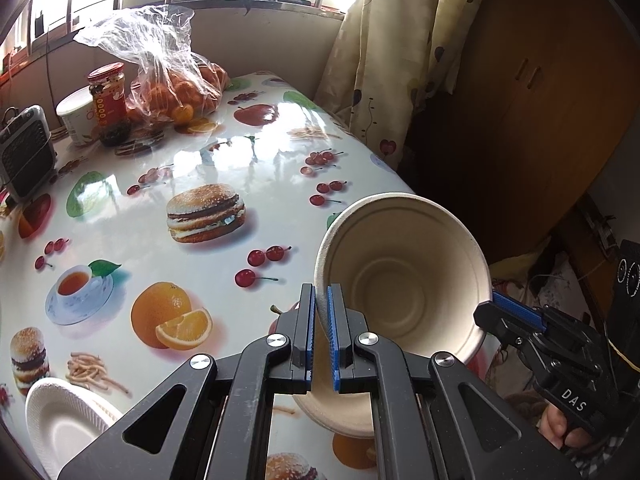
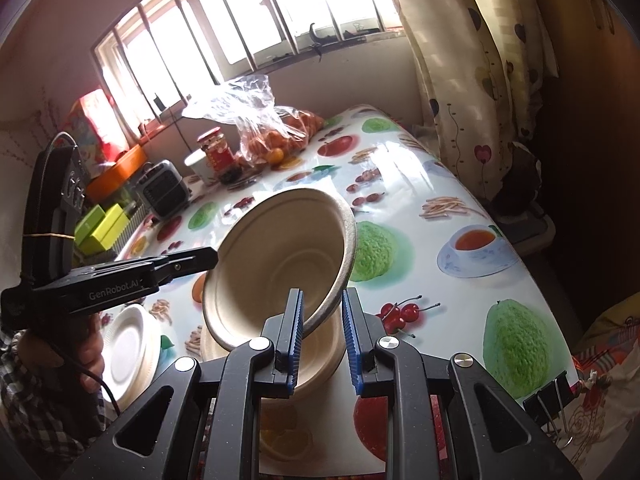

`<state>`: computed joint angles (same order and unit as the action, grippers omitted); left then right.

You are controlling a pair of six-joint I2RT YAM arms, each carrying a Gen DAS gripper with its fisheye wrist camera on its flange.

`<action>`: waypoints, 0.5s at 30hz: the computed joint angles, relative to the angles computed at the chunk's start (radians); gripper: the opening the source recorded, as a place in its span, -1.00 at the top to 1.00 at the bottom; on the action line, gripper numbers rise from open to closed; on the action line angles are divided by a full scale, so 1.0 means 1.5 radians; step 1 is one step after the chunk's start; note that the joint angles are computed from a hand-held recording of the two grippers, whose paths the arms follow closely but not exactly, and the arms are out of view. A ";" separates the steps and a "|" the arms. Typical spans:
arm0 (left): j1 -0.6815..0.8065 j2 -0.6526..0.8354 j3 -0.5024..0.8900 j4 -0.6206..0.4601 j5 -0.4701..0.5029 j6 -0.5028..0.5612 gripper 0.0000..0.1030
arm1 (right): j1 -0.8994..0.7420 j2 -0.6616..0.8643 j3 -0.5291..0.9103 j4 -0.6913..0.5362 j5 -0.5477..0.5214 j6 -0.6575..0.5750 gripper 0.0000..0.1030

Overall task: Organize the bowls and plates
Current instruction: 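Carry the nested bowls with the left gripper over the remaining beige bowl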

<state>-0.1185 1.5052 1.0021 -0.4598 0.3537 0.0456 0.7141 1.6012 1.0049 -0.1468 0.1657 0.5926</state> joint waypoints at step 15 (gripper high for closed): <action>0.018 -0.039 -0.051 0.001 0.008 0.008 0.88 | 0.029 -0.006 -0.020 0.004 0.009 0.019 0.63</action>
